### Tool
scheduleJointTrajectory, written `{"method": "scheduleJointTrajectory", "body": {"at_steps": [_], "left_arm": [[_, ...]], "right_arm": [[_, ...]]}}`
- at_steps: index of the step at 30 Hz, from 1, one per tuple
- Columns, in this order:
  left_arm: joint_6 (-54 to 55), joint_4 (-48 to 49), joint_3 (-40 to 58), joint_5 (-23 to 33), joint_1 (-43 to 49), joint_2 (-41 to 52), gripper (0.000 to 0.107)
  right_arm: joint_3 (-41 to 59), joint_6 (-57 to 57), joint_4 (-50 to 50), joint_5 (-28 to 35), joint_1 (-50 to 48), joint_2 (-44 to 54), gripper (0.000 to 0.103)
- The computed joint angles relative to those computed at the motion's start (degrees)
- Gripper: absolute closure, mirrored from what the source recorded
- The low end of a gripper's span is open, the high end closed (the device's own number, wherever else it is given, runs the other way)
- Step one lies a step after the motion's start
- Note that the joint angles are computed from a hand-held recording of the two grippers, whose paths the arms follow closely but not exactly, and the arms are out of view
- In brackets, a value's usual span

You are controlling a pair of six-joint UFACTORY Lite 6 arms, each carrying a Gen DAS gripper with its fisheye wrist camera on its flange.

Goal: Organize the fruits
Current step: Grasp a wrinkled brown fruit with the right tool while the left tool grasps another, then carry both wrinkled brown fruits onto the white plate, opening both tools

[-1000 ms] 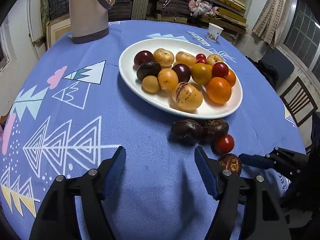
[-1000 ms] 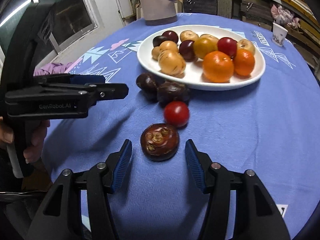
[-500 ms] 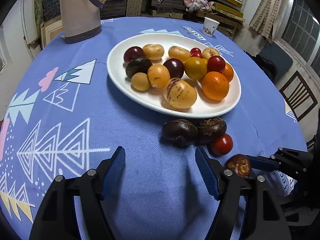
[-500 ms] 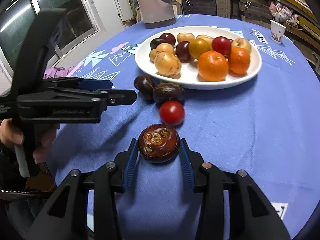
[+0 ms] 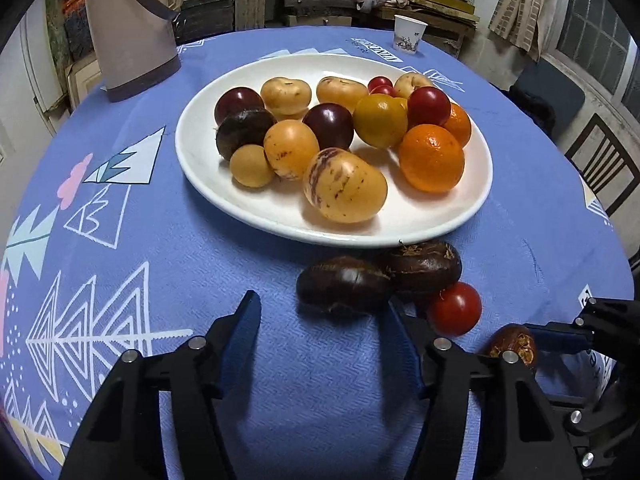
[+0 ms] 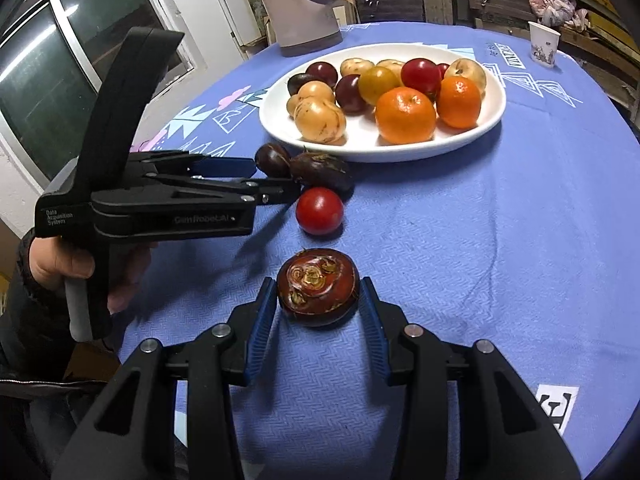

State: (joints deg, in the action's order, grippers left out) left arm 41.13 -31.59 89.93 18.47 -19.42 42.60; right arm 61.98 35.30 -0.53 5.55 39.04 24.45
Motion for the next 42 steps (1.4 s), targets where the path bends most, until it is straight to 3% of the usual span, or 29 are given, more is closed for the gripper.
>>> {"method": "scheduleJointTrajectory", "body": {"at_steps": [1,3,14,23,30,35,39,42], "left_arm": [[0.1,-0.14,0.11,0.04,0.05,0.04,0.047],[2.83,-3.01,1.06,1.12,0.58,0.45,0.067],[13.62,-14.56,-4.22,2.76,3.42,-2.91,0.067],[17.57,-19.02,-8.29,3.15,4.64,-8.75,0.067],[16.16,-17.09,-8.17,3.63,4.15,-11.35,0.067],[11.31,-12.79,-3.04,4.96,3.86,-10.68,0.067],[3.96,-5.93,5.5,6.58,2.91,-6.82,0.067],[-1.82,-1.41,17.2,10.4,2.34,0.01,0.067]], "right_arm": [[0.06,0.18,0.0,0.0,-0.01,0.19,0.062],[0.14,-0.21,0.61,-0.15,0.04,0.43,0.062],[-1.13,7.69,-6.92,-0.56,-0.16,-1.19,0.062],[-2.05,12.6,-12.04,-0.19,-0.6,-3.65,0.062],[-0.89,14.66,-16.25,1.79,-2.39,-6.78,0.062],[3.98,13.82,-19.65,4.53,-5.12,-7.34,0.062],[11.55,6.43,-16.0,6.84,-8.16,-3.77,0.062],[18.3,-0.76,-10.58,8.45,-10.58,0.65,0.062]]}}
